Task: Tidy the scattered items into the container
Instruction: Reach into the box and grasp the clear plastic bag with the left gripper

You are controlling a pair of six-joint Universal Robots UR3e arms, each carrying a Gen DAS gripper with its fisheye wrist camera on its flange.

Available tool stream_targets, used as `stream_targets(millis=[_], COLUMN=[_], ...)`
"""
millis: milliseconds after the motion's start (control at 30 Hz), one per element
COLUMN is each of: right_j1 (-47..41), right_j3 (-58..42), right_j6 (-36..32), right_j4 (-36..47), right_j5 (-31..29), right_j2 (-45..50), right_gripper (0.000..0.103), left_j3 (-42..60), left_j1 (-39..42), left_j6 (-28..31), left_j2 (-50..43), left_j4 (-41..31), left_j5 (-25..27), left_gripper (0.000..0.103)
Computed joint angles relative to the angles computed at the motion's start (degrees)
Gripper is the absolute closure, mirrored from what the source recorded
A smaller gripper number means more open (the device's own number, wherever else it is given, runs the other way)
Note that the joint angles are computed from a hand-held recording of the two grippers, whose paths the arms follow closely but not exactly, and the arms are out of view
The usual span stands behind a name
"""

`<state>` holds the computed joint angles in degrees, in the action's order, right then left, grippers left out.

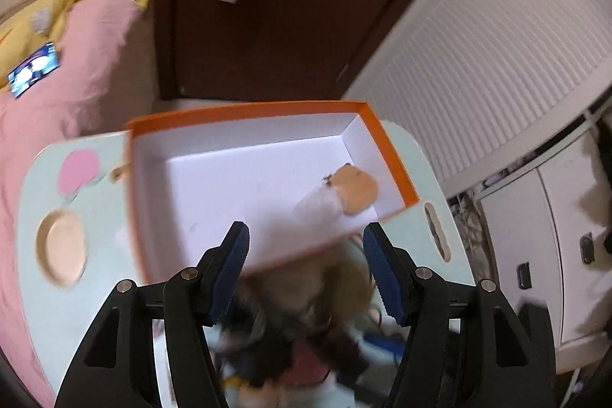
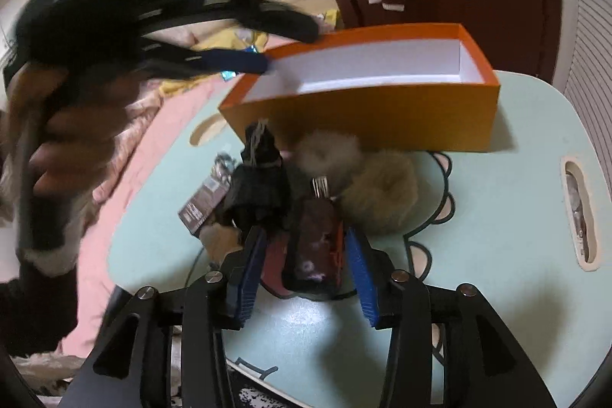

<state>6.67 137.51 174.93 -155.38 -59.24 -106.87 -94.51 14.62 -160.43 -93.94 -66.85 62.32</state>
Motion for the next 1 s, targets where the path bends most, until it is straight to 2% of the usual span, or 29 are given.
stream_targets(millis=[100,200,367,433,467,533,600,767,833,933,1000], right_j1=[-1.3,-3.3,-4.8,-4.5,-4.2,-4.0,-4.8,-6.3,-7.2,-7.1,-7.6], right_j3=[0.5,1.7,2.1,2.4,2.2,2.2,2.5,2.3,2.0,2.4,2.1], right_j6=[-0.2,-1.1,-1.6,-1.1,-0.6,0.0,-0.4,-1.3,-2.0,-1.7,-2.0], right_j4=[0.5,1.9,1.8,0.6,-0.1,-0.9,-0.8,1.3,2.8,1.5,2.1], right_j5=[0.8,2.4,3.3,3.2,2.8,2.6,3.2,3.6,3.8,3.4,3.5], right_j2=[-1.0,-2.3,-1.2,-0.3,0.5,1.1,0.8,-1.0,-1.9,-1.3,-1.4], right_gripper=[0.060,0.060,0.060,0.060,0.060,0.060,0.060,0.060,0.060,0.060,0.060], left_j3=[11.0,20.0,25.4,25.8,25.1,22.4,18.8,13.8,11.4,8.2,5.9], left_j1=[-5.7,-8.1,-10.7,-10.1,-10.1,-11.2,-11.4,-9.4,-7.6,-3.7,0.4], left_j6=[-3.0,-3.3,-4.2,-3.9,-3.8,-4.0,-3.6,-2.0,-1.0,1.4,5.2], left_j2=[-11.0,-19.1,-25.1,-26.6,-26.6,-25.2,-23.8,-21.4,-19.4,-14.0,-8.6], left_j4=[-2.6,-7.8,-9.4,-10.1,-9.1,-5.2,-1.1,3.0,4.3,2.9,-1.3], left_j5=[4.6,5.4,8.8,6.8,6.6,9.5,10.3,9.0,6.9,1.8,-2.9], left_gripper=[0.040,0.040,0.040,0.041,0.042,0.062,0.068,0.070,0.070,0.070,0.070])
